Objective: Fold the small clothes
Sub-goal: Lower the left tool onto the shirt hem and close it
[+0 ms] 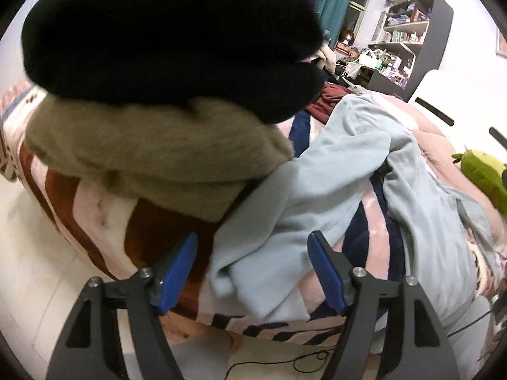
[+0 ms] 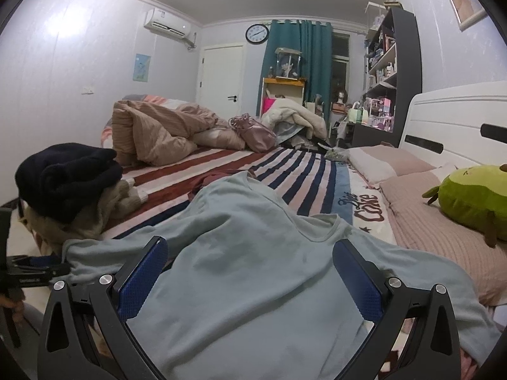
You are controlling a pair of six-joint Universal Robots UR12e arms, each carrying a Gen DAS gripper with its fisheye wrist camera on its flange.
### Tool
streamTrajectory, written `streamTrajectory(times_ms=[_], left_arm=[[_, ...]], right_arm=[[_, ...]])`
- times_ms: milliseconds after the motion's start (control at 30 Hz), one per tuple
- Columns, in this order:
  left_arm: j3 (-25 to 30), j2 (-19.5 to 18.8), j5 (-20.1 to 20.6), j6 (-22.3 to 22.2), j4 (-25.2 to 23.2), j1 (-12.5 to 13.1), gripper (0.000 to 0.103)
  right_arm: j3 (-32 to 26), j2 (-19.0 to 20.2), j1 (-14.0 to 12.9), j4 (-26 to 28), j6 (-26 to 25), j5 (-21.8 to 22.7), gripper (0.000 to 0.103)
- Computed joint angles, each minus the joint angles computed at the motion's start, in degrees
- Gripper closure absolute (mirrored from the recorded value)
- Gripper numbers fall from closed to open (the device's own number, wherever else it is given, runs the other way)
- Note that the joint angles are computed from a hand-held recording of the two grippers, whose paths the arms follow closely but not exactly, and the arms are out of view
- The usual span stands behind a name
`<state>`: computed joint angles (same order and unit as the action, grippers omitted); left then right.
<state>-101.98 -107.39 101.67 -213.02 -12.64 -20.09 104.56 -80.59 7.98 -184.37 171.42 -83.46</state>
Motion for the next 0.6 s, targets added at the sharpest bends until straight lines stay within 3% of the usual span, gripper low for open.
streamTrajectory(times_ms=[100,200,267,433,600], left_arm=[[-0.2,-0.05,-1.72,-0.54,-1.01,0.65,0.041],[0.57,-0.7,-3.31,-0.34,-1.78,0.62,0.066],[1.02,-1.01,-3.57,0.97,-1.29,0.25,0.088],[2.08,-1.2,-3.28,2.15,0.71,-0.66,0.089],[1.82,0.04,-4.59,5.76,8.25,-1.31,0.09]], right_arm=[[0.09,-0.09,-0.54,0.51,1.38,1.59,0.0],[0.22,-0.21,-1.22,0.65,3.36,3.83,0.0],[0.32,-0.32,-1.48,0.59,3.43,4.27,0.0],[0.77,-0.63,-1.56,0.17,2.76,3.84,0.0],[1.18,-0.87,-1.75,-0.15,2.77,3.95,0.0]])
